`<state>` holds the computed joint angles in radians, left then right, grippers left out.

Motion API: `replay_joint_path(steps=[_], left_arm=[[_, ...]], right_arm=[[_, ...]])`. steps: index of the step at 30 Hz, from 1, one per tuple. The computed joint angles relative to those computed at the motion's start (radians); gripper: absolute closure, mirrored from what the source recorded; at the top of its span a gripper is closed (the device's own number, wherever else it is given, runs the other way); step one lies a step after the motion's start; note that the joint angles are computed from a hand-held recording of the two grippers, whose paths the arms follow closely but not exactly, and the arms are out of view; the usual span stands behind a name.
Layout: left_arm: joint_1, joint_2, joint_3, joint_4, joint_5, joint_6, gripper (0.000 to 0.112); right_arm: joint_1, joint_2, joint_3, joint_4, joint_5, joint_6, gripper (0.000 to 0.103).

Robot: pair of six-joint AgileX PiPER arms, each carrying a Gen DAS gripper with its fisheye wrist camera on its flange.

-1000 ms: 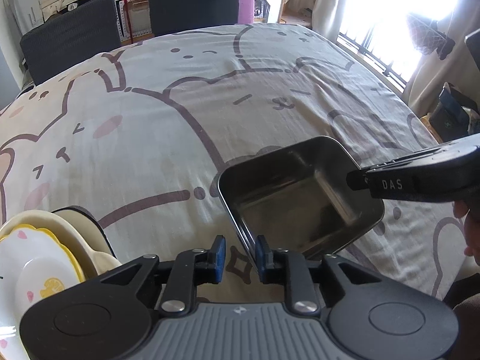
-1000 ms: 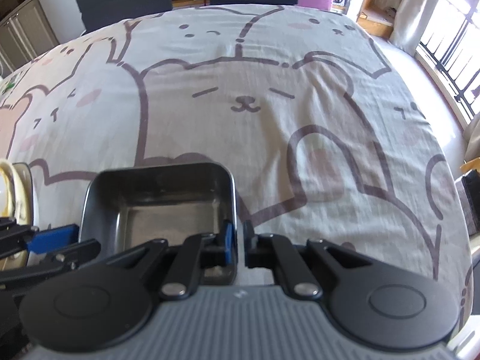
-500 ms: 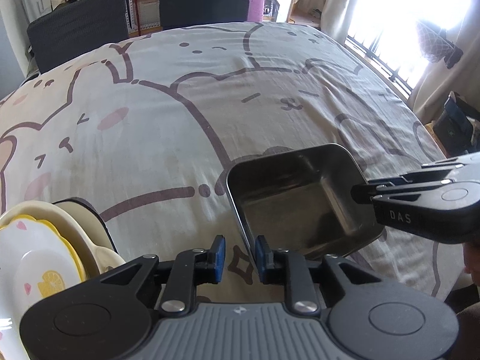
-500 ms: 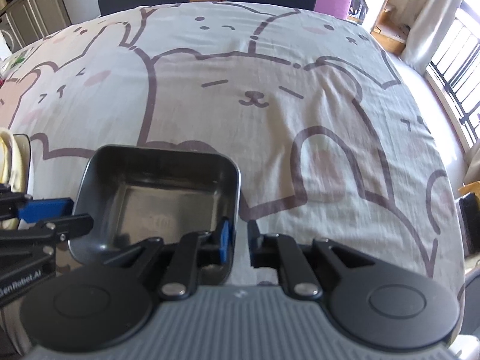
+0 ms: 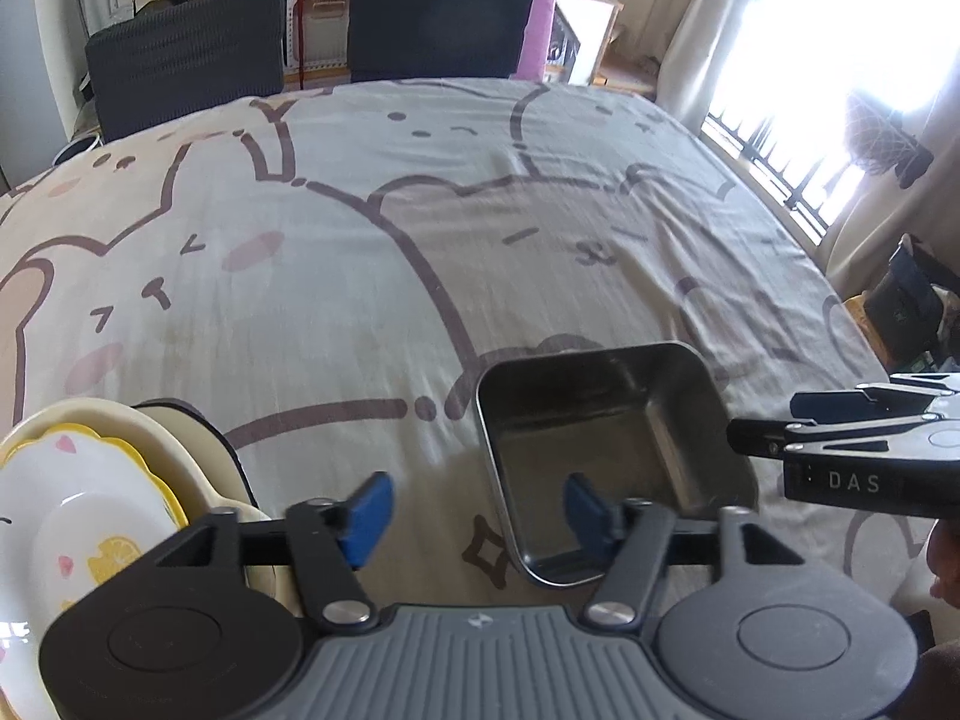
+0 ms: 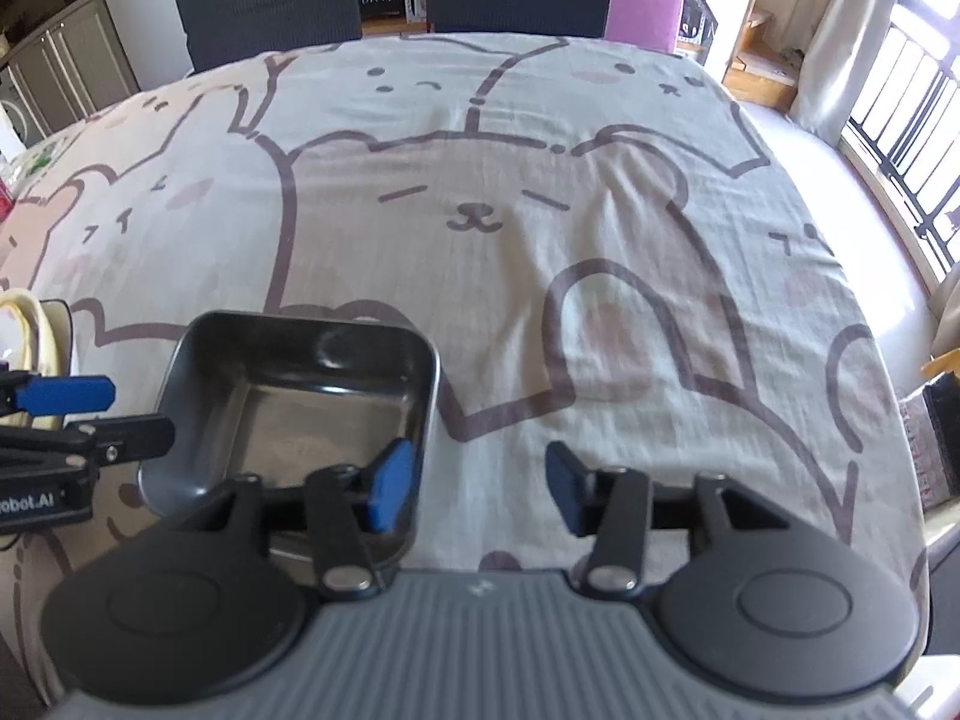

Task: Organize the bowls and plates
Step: 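Move both grippers to the round steel bowl beside the red can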

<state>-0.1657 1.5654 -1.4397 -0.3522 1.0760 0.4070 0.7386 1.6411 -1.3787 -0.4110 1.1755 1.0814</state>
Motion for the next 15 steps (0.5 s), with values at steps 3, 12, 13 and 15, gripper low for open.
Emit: replay_joint_path(steps=[3, 12, 13, 15], left_arm=[[0.009, -0.013, 0.002, -0.012, -0.001, 0.007, 0.036], [0.070, -0.057, 0.001, -0.056, 0.011, 0.047, 0.014], [0.079, -0.063, 0.000, -0.063, 0.011, 0.056, 0.012], [0.106, -0.076, -0.003, -0.088, 0.015, 0.088, 0.010]], right_arm=[[0.017, -0.021, 0.010, -0.019, 0.016, 0.022, 0.032], [0.074, -0.112, 0.056, -0.067, 0.011, 0.079, 0.001], [0.080, -0.120, 0.058, -0.071, 0.013, 0.088, 0.001], [0.100, -0.129, 0.054, -0.097, 0.030, 0.118, 0.001]])
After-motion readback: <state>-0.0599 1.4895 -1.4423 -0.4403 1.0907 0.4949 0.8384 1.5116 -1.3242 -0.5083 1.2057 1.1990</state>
